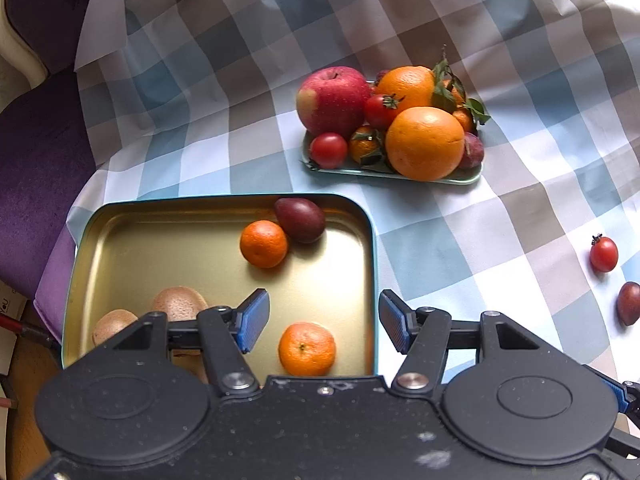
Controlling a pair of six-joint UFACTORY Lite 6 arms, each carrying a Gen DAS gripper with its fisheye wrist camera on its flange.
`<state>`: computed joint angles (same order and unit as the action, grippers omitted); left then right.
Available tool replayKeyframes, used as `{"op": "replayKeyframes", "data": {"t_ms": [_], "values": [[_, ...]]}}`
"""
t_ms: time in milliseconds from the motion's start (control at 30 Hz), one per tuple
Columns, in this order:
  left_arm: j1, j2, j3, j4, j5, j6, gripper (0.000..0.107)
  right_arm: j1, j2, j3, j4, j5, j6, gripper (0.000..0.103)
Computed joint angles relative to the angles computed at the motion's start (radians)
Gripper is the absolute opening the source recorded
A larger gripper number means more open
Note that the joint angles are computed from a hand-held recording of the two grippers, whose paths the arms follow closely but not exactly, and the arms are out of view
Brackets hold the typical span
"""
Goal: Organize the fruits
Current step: 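Withdraw both open tools from the tray toward the last plum and tomato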
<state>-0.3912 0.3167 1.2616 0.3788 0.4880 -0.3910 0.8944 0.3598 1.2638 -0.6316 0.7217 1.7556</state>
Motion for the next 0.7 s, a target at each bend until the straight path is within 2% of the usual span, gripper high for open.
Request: {"op": "replayKeyframes", "data": {"t_ms": [500,700], "values": [[-0.318,0.139,0.15,0.028,0.074,-0.157,0.063,-0.064,-0.363,-0.52,0.026,-0.052,0.145,0.049],[-0.403,0.197,0.23,0.05,0.127,-0.204,0.066,-0.103,-0.506,-0.667,0.041,-0.045,0.167,0.049]]}}
